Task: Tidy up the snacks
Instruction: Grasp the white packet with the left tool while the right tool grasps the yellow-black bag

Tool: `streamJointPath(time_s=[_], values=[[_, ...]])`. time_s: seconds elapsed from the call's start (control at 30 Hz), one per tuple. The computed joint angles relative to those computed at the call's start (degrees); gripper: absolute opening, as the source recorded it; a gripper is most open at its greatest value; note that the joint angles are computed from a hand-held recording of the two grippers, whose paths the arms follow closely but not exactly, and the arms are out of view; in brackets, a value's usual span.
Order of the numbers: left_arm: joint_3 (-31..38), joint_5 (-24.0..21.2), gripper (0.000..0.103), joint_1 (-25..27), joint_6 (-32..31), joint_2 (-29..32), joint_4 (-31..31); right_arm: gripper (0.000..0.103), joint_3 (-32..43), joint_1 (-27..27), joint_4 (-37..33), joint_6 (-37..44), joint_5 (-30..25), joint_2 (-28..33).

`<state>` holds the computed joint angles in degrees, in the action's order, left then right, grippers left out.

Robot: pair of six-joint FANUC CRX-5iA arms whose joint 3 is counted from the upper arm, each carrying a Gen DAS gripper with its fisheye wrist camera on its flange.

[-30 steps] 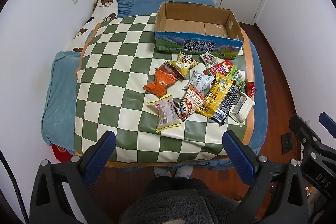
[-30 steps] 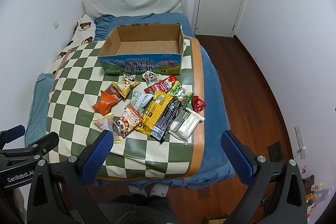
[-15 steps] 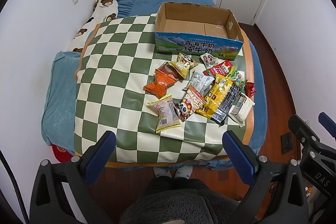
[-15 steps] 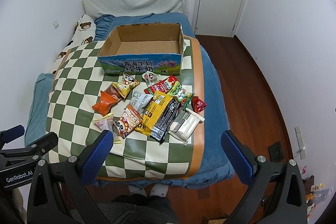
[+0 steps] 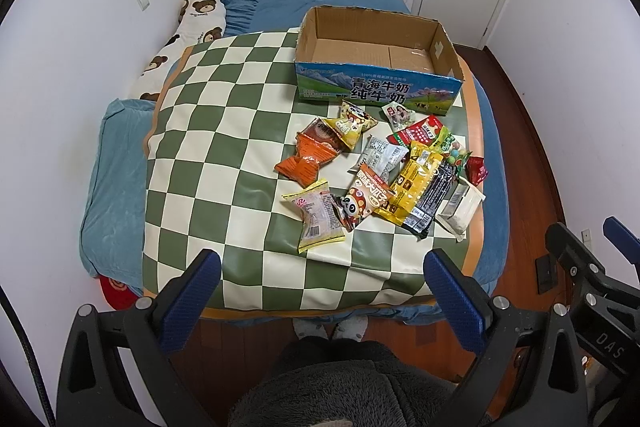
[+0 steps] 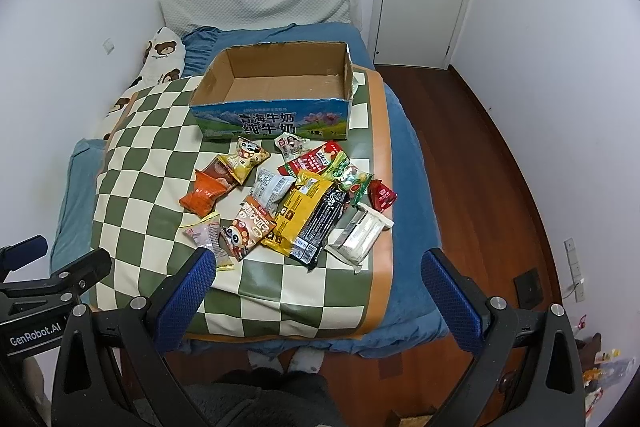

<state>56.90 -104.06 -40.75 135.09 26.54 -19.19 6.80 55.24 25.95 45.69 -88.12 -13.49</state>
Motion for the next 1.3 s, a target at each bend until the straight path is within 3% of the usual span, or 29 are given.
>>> streamJointPath(time_s=[0.2,0.37,0.5,0.67,0.93,1.1,1.3], values=[[-0.1,0.2,0.103,0.1,-0.1,0.0,-0.4,0.103,-0.2,0.4,0.1,-0.7,-0.1,-0.6],[-1.0,1.0,0.103,4.3,-0.4,1.1,0.7,0.103,-0.9,-3.1,-2.6,-1.1,2.9,-0.3],[-4.7,2.7,0.103,9.8,0.8,2.8,6.6,0.103,-2.0,-8.9,-7.4,-0.5,8.1,1.8],[-13.4,9.0,0.103,15.9,1.9,5.1,18.5,0.103,-1.8,-16.9,-15.8,1.8,13.5,7.7],[-17.8,15.0,0.100,18.5,3.0,12.4,26.0,0.102,0.7,-23.3,-21.8,4.0,16.1,19.9],[-15.8,15.1,0.092,18.6,4.6,16.9,25.9,0.099,3.5,-25.2,-24.8,3.5,16.0,26.6],[-12.3,13.6,0.084,16.5,1.9,18.1,18.5,0.099,6.6,-25.3,-26.0,1.1,15.6,33.1]])
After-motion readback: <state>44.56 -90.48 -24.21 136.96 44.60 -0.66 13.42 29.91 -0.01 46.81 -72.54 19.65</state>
